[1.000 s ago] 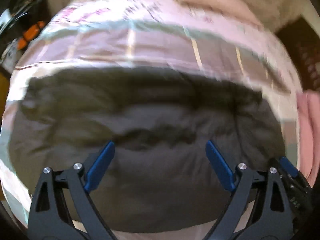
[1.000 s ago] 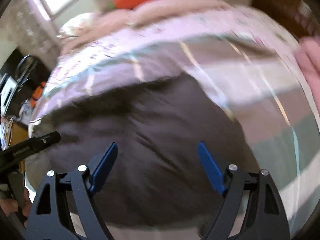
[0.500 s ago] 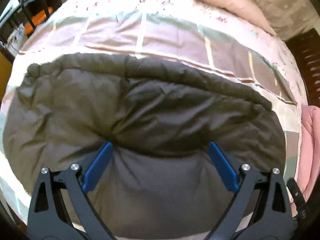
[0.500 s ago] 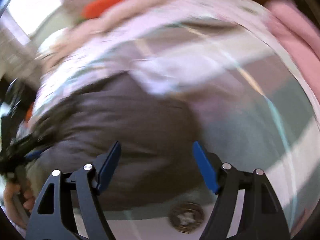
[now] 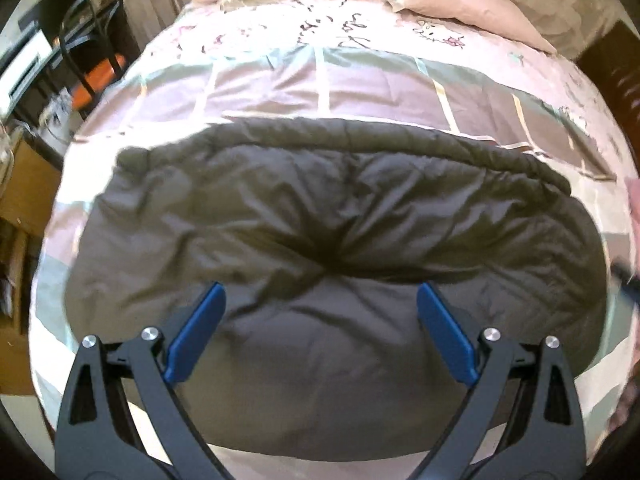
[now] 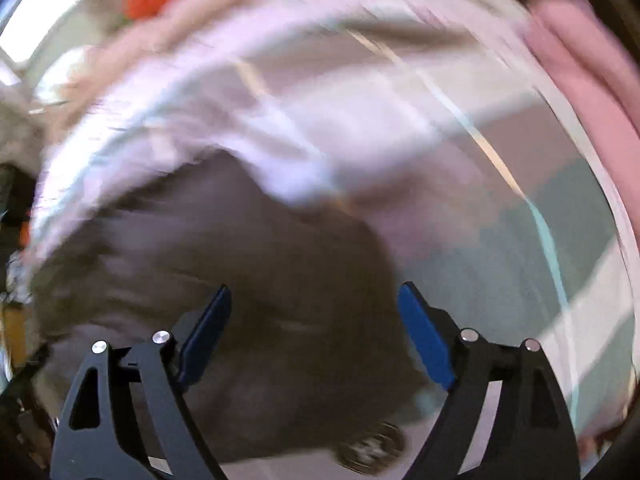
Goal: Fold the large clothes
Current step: 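Press and smooth the folded jacket flat with both grippers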
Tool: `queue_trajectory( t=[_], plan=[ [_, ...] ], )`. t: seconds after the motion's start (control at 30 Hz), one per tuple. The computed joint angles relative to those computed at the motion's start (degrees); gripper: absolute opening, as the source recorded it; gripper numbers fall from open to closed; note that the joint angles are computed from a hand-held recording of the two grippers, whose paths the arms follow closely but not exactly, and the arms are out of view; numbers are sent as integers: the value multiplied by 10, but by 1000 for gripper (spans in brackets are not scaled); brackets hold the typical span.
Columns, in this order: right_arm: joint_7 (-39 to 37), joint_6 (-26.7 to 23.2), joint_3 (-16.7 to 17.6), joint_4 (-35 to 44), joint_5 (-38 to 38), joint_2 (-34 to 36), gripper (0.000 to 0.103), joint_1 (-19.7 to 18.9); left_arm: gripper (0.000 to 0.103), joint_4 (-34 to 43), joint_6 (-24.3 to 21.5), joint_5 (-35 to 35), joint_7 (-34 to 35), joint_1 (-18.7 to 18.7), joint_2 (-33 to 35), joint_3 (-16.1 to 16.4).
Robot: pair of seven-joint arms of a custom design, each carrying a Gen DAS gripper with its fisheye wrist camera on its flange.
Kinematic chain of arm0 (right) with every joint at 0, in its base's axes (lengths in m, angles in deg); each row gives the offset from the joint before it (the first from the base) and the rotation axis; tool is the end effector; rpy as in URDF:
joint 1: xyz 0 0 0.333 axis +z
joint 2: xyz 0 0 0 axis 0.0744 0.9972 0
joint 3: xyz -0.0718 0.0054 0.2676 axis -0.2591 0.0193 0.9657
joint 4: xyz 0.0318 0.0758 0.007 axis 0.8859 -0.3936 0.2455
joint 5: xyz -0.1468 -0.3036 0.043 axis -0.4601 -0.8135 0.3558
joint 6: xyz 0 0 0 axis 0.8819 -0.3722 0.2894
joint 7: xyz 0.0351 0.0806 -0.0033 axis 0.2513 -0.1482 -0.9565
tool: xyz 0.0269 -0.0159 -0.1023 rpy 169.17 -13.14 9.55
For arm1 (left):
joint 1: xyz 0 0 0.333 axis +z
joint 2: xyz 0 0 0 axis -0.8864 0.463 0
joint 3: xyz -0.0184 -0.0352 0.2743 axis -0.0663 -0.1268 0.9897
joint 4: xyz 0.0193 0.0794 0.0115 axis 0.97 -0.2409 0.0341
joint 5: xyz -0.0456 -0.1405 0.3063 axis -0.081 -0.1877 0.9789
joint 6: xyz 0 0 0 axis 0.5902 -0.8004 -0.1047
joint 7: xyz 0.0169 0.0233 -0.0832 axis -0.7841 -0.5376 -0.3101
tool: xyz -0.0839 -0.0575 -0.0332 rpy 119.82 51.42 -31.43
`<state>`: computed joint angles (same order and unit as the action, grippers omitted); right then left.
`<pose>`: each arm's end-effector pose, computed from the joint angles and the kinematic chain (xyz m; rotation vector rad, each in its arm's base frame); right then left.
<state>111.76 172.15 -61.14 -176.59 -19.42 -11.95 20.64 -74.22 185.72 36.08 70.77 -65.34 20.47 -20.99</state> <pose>0.3500 0.1634 0.6447 -0.8792 2.6516 -0.4663 0.5679 -0.0980 0.6422 -1.4166 2.5157 -0.4529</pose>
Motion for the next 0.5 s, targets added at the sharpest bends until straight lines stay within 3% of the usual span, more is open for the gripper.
queue_trajectory(
  t=[0.1, 0.23, 0.3, 0.4, 0.5],
  plan=[
    [-74, 72, 2, 115, -1, 129, 85, 20, 97, 0, 3, 4, 17, 6, -1, 4],
    [-146, 109, -8, 249, 28, 274, 85, 41, 97, 15, -9, 3, 35, 18, 10, 10],
    [-186, 120, -30, 285, 78, 321, 85, 33, 97, 31, -16, 9, 44, 26, 25, 15],
    [-133, 134, -58, 195, 92, 269, 83, 13, 97, 70, -34, 11, 52, 41, 54, 22],
    [-54, 51, -66, 146, 50, 217, 83, -12, 97, 140, -67, 6, 55, 58, 98, 27]
  ],
)
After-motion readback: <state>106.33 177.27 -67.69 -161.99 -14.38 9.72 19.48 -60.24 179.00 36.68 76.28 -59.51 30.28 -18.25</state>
